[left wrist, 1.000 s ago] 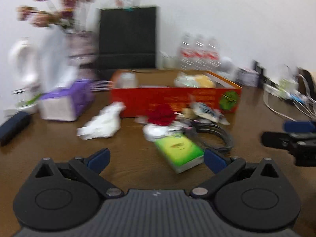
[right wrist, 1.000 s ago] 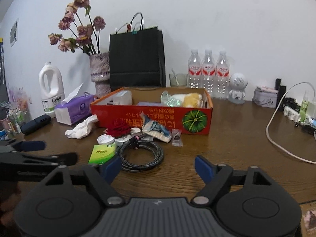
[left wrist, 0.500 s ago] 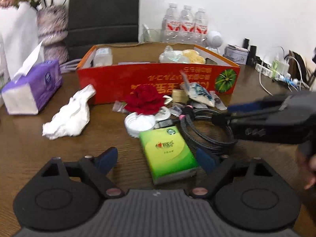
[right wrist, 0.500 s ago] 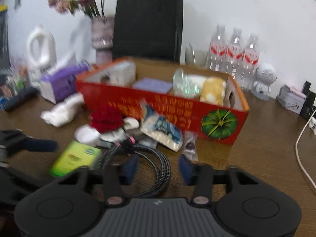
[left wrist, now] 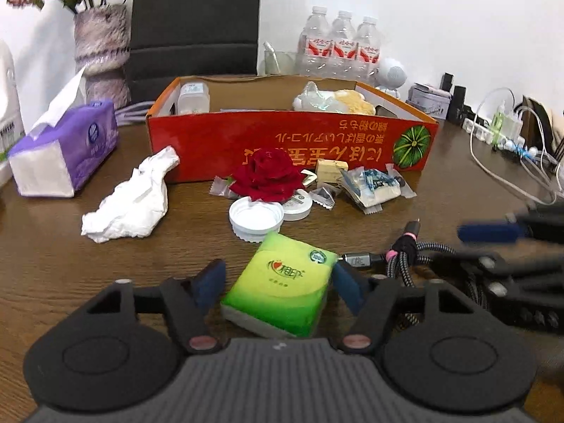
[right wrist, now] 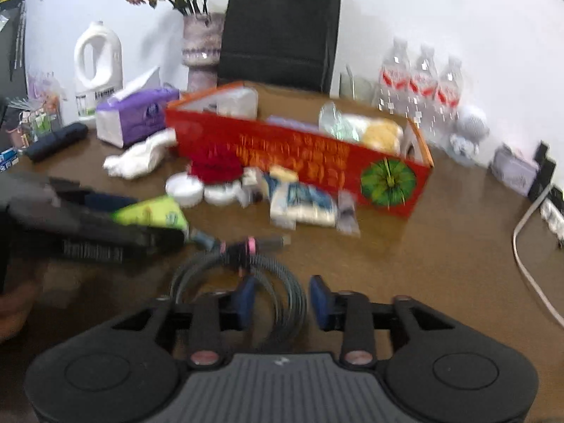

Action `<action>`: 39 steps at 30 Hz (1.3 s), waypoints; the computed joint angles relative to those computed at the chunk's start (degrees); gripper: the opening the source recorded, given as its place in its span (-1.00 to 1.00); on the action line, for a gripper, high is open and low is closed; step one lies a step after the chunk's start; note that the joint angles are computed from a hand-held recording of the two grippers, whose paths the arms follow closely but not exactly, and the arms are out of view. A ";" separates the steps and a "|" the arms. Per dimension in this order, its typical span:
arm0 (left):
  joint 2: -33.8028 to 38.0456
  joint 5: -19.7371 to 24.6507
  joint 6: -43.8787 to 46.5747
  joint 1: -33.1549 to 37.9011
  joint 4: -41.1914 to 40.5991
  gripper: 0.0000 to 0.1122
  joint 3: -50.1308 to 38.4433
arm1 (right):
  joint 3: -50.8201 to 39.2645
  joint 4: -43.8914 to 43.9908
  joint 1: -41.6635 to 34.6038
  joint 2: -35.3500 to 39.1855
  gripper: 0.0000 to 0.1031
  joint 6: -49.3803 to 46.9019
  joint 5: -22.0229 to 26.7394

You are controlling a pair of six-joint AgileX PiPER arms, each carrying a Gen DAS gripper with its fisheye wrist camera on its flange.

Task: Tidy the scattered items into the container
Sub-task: 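Drop the black cable in the box with right tool while left places tissue pack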

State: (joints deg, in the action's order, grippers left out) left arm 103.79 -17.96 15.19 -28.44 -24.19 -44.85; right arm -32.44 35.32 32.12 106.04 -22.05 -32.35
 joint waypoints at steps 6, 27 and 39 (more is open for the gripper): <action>-1.24 -2.91 -2.08 -0.30 1.67 -0.20 2.46 | -3.72 -2.44 -0.24 3.61 -0.60 2.05 2.06; -15.30 -37.38 21.40 -30.99 -47.30 -0.20 13.77 | 18.38 22.29 22.21 -14.47 -0.71 4.32 -26.58; 8.69 -6.96 66.90 -0.20 -65.89 -0.20 -41.64 | -25.72 9.60 -10.59 -2.40 -0.71 -13.15 7.19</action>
